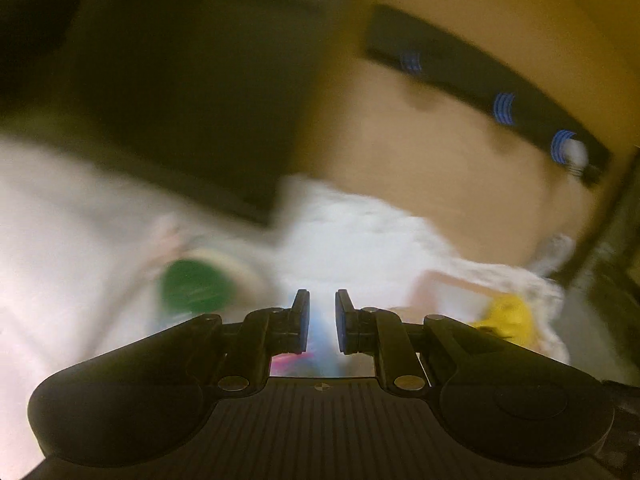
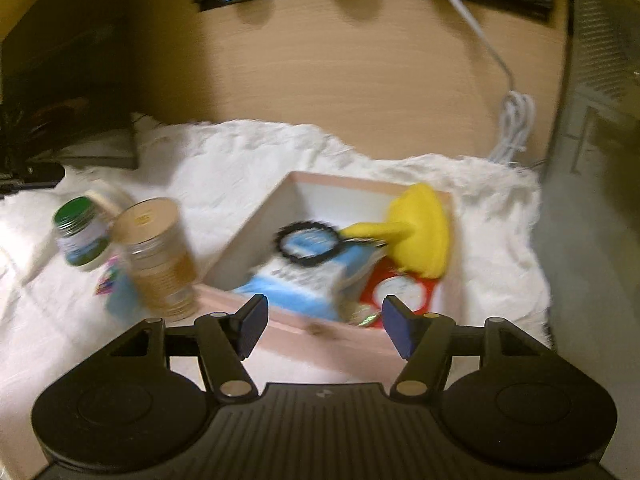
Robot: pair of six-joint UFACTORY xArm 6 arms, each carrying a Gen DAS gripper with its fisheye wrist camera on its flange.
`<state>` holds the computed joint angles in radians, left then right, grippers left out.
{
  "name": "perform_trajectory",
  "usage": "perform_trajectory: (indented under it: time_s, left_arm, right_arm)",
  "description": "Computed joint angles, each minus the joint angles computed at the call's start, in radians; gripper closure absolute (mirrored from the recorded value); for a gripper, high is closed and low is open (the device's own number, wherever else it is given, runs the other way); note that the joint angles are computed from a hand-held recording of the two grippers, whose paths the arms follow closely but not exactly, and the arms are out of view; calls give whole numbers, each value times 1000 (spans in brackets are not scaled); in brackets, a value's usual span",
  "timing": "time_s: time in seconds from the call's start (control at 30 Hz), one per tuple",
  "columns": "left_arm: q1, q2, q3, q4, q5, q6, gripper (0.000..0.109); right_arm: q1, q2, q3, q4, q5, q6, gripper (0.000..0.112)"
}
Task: Organize soft objects
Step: 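Move both open tools back toward the remaining items on the table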
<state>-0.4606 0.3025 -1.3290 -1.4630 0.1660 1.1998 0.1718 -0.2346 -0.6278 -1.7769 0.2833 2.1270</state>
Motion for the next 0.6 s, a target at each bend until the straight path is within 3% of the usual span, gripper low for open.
perform_trajectory:
  time_s: [0.1, 0.2, 0.3, 0.43, 0.6]
  left_arm:
    - [46, 19, 29, 216, 27, -242, 94]
    - [72, 41, 32, 306, 105, -317, 94]
    - [71, 74, 13, 342, 159, -343, 94]
    - [60, 96, -4, 330, 195, -282, 94]
    - [68, 85, 8, 294, 184, -233, 94]
  right_arm:
    - [43, 28, -20, 18, 1, -20, 47]
    - [74, 66, -43, 63, -13, -73, 47]
    - [102, 92, -59, 95, -27, -110, 47]
    - [132, 118, -80, 124, -40, -156, 47]
    - [167, 216, -188, 177, -72, -239, 47]
